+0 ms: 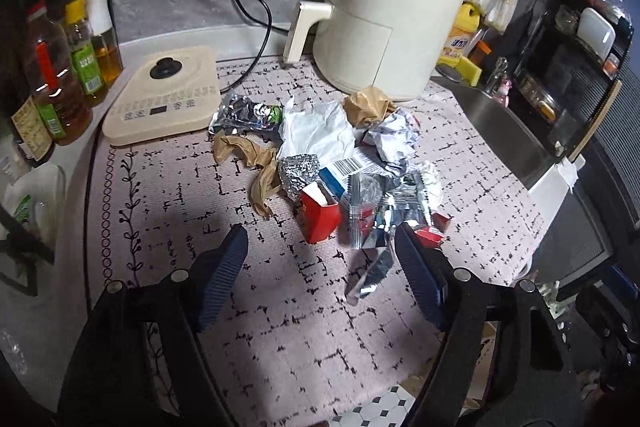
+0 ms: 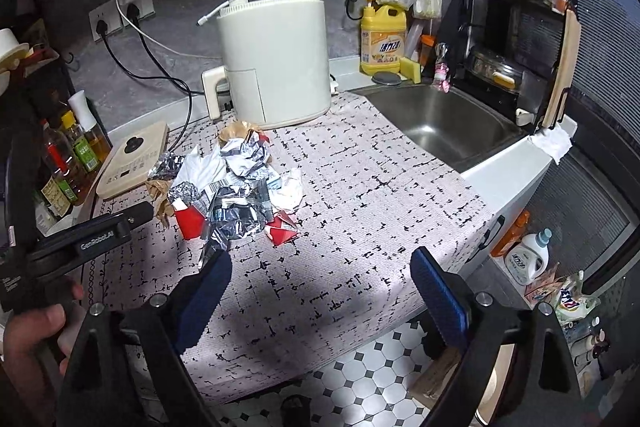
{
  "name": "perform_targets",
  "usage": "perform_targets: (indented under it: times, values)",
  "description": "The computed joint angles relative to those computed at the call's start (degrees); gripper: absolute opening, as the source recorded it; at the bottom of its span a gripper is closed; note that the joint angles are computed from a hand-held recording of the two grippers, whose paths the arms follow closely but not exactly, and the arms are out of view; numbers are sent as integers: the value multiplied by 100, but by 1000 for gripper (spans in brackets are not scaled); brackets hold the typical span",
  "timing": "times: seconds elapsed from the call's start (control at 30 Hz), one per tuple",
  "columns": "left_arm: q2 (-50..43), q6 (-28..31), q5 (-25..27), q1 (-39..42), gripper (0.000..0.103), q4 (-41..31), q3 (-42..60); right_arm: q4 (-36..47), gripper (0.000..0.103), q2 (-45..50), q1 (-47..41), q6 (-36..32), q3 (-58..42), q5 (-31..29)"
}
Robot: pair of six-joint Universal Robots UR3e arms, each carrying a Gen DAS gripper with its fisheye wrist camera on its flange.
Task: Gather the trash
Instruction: 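Move the left tool toward the red paper cup while the right tool approaches the foil wrappers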
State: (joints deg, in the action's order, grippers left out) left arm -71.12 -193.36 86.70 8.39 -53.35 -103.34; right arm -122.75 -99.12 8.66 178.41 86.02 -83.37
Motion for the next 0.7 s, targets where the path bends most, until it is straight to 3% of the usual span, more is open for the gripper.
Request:
perform_targets:
  times: [0.1, 0.57, 0.63, 0.67, 0.7]
  values:
    - [-352, 106, -97, 101, 70, 164, 24, -40, 83, 327, 101, 98, -148, -18]
    - [-1519, 357, -518, 332, 68, 674, 182, -65, 82, 1349, 536, 417, -706, -399]
    - [-1624, 474, -617, 381, 50, 679, 193, -74, 81, 1450, 600, 454, -769, -432]
    - [-1644, 550, -744, 432, 34, 629, 207, -70, 80, 1508, 639, 481, -808, -440]
    - [-1626, 610, -888, 499, 27, 577, 203, -74, 80, 1529, 656, 492, -805, -419]
